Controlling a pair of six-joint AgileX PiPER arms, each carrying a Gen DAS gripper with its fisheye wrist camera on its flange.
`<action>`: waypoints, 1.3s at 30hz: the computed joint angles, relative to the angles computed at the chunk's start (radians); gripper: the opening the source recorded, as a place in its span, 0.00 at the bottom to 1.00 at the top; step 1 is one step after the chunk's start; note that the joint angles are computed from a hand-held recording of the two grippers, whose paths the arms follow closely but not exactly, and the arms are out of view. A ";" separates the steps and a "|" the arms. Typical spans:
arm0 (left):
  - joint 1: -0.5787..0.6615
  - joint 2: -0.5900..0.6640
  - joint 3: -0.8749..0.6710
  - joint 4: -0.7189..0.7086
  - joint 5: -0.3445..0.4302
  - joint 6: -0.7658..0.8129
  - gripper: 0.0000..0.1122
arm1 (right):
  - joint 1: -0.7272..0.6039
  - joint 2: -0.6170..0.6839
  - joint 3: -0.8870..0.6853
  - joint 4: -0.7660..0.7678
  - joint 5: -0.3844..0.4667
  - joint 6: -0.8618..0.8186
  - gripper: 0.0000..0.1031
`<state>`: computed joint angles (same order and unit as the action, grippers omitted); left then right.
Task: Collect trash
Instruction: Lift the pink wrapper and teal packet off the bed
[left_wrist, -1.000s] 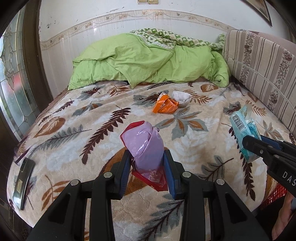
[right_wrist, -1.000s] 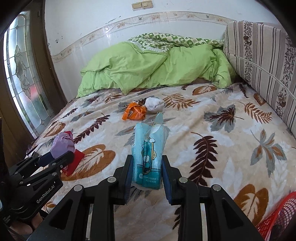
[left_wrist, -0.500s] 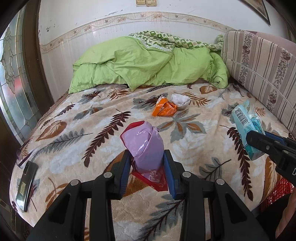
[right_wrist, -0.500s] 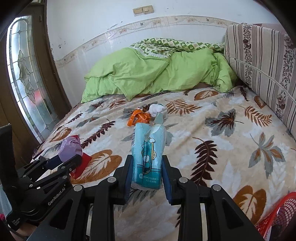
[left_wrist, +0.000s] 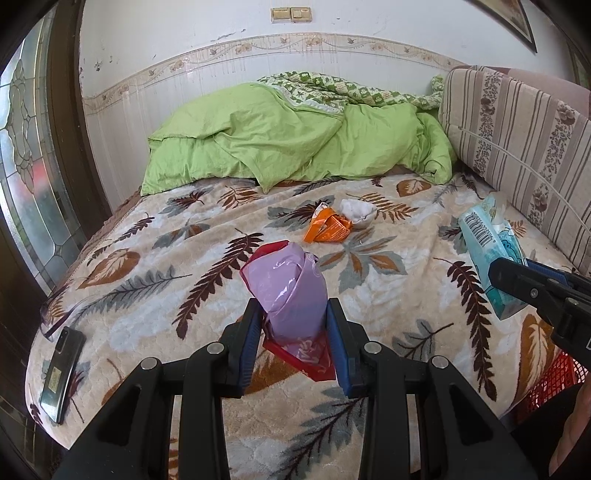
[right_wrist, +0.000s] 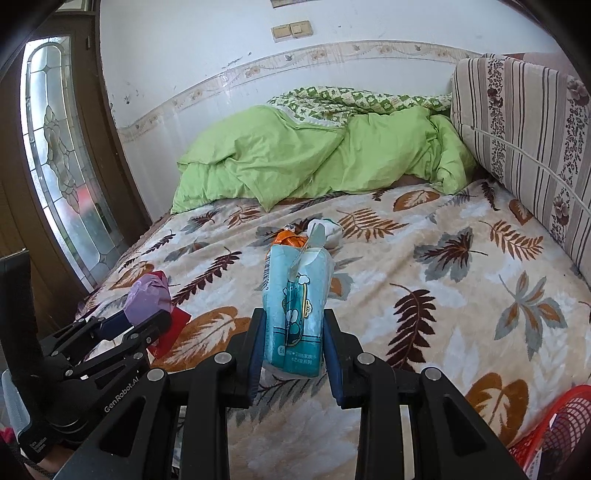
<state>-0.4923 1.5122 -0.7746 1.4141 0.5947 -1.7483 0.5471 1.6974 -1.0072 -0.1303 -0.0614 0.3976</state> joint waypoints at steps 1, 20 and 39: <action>-0.007 -0.005 0.000 -0.004 0.007 0.003 0.30 | 0.001 -0.007 0.006 0.023 -0.002 -0.023 0.30; -0.053 -0.056 0.014 -0.015 0.071 0.024 0.30 | 0.036 -0.078 0.039 0.498 -0.008 -0.496 0.30; -0.042 -0.056 0.027 -0.018 0.048 0.017 0.30 | 0.031 -0.068 0.031 0.602 0.002 -0.603 0.30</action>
